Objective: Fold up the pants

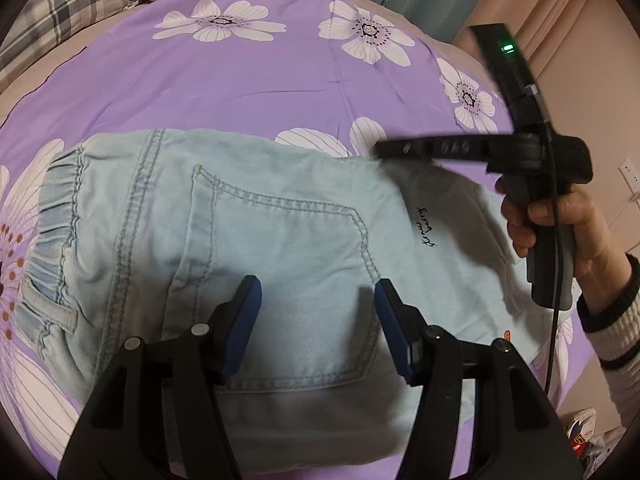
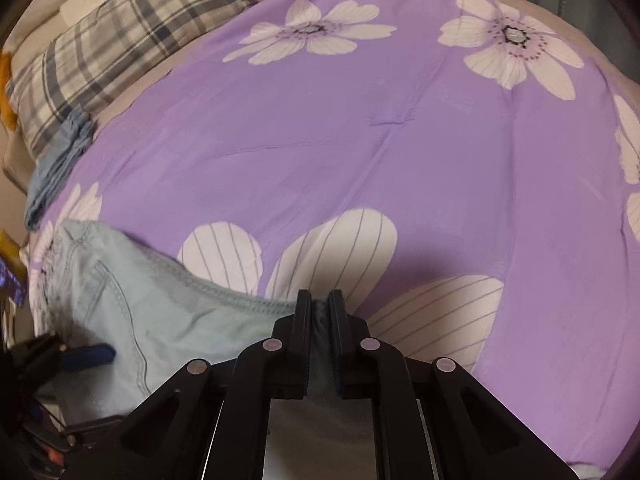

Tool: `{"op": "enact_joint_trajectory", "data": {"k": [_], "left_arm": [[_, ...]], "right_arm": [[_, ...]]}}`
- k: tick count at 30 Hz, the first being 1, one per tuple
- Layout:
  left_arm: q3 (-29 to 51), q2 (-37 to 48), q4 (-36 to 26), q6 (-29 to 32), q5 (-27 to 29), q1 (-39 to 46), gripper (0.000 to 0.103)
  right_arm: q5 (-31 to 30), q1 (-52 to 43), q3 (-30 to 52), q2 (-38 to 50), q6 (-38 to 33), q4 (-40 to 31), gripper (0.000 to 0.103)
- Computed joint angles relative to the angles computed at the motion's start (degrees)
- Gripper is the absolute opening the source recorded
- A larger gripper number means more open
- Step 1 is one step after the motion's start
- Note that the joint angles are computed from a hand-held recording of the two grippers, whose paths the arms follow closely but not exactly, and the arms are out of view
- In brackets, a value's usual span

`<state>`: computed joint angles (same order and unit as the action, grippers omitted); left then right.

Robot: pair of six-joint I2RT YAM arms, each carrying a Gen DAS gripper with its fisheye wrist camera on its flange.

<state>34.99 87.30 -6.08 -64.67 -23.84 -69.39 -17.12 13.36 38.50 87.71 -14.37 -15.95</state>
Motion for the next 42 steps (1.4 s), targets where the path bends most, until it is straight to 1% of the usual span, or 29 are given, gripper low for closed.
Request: {"op": "enact_joint_trajectory", "data": {"k": [1, 2, 3, 4, 6, 7, 8, 9, 10, 11, 12, 14, 15, 16, 20, 24, 25, 27, 28, 30, 33, 34, 35, 36, 37, 38, 39, 40, 42], "left_arm": [[0.4, 0.1, -0.6, -0.2, -0.1, -0.2, 0.058], [0.8, 0.4, -1.5, -0.5, -0.3, -0.4, 0.059], [1.2, 0.5, -2.0, -0.6, -0.4, -0.5, 0.059], [1.6, 0.7, -2.7, -0.9, -0.6, -0.8, 0.059], [1.7, 0.6, -3.3, -1.6, -0.6, -1.0, 0.059], [1.6, 0.4, -3.4, -1.9, -0.5, -1.0, 0.059], [1.5, 0.2, -3.7, -2.4, -0.5, -1.2, 0.059], [1.6, 0.2, -4.0, -2.7, -0.5, -1.3, 0.059], [1.7, 0.1, -4.5, -3.1, -0.6, -1.5, 0.059], [1.9, 0.1, -5.2, -3.6, -0.7, -1.7, 0.059], [2.1, 0.1, -5.7, -4.3, -0.8, -1.9, 0.059], [2.2, -0.1, -6.9, -6.2, -1.1, -2.6, 0.058], [2.4, -0.2, -7.6, -7.1, -1.2, -2.9, 0.059], [2.7, -0.4, -8.5, -7.9, -1.5, -3.4, 0.059], [3.5, -0.9, -12.0, -11.1, -2.8, -5.6, 0.059], [3.2, -2.2, -15.4, -15.1, -4.7, -7.9, 0.058], [2.9, -2.5, -16.1, -16.0, -5.0, -8.3, 0.058], [2.4, -3.4, -16.8, -17.1, -5.2, -8.9, 0.057], [2.7, -3.4, -17.6, -17.8, -5.4, -9.2, 0.057], [4.1, -2.6, -20.1, -19.2, -5.8, -9.8, 0.057], [7.8, 0.4, -24.5, -20.0, -5.7, -10.2, 0.059], [9.9, 1.9, -26.8, -20.2, -5.6, -10.5, 0.060], [11.1, 2.7, -28.0, -20.4, -5.6, -10.6, 0.063], [12.2, 3.2, -29.1, -20.5, -5.7, -10.8, 0.065], [12.9, 3.2, -29.1, -20.2, -5.9, -11.1, 0.066], [13.2, 3.0, -28.4, -19.7, -6.2, -11.4, 0.066], [13.8, 3.0, -27.7, -19.1, -6.3, -11.6, 0.067], [14.8, 3.4, -27.0, -18.0, -6.2, -11.6, 0.067], [16.8, 5.0, -25.3, -15.5, -5.5, -11.3, 0.068]], "right_arm": [[-0.3, -1.4, -0.8, -1.4, 0.6, 1.2, 0.009], [-0.4, -3.0, -2.8, -4.8, 2.1, 2.6, 0.009], [-1.9, -5.0, -4.3, -7.8, 3.2, 2.7, 0.010], [-5.8, -8.5, -6.0, -11.6, 3.5, 1.6, 0.010], [-15.6, -16.4, -8.5, -16.3, -0.8, -3.9, 0.020], [-19.2, -20.4, -9.4, -17.7, -4.8, -7.5, 0.023], [-22.3, -26.1, -10.4, -19.2, -11.9, -13.6, 0.027], [-23.0, -30.7, -11.7, -20.5, -18.4, -18.6, 0.027], [-23.7, -32.4, -12.1, -20.6, -21.9, -21.1, 0.027], [-23.6, -36.3, -12.8, -20.1, -27.7, -24.4, 0.027], [-22.7, -41.5, -13.4, -18.5, -34.0, -26.8, 0.027], [-22.0, -48.8, -13.1, -14.1, -40.0, -27.2, 0.027], [-23.1, -53.5, -11.4, -10.5, -43.8, -29.2, 0.024], [-23.8, -59.2, -8.7, -6.3, -47.6, -32.2, 0.024], [-22.7, -70.4, -3.0, -1.3, -50.4, -31.7, 0.024], [-23.5, -84.1, 11.0, 13.2, -52.8, -36.5, 0.024], [-23.7, -85.9, 12.4, 14.4, -52.5, -36.4, 0.024], [-24.2, -90.8, 18.3, 19.3, -51.9, -36.7, 0.024], [-24.4, -92.3, 20.0, 20.6, -51.3, -36.8, 0.024], [-24.1, -95.5, 23.5, 22.7, -47.6, -33.6, 0.024], [-25.3, -99.8, 29.9, 26.4, -41.7, -33.3, 0.024], [-27.1, -101.6, 32.6, 27.9, -40.5, -34.9, 0.024], [-28.1, -103.1, 32.4, 27.0, -39.8, -35.9, 0.026], [-28.3, -104.4, 32.9, 26.4, -38.2, -34.9, 0.034], [-28.7, -106.2, 33.6, 25.9, -37.6, -34.5, 0.036], [-29.5, -107.3, 34.4, 26.1, -38.0, -35.4, 0.037], [-30.9, -109.3, 37.4, 27.8, -39.7, -39.7, 0.037], [-31.5, -110.4, 38.4, 28.7, -41.1, -42.3, 0.037], [-32.4, -113.1, 43.2, 32.9, -45.8, -51.9, 0.037]]}}
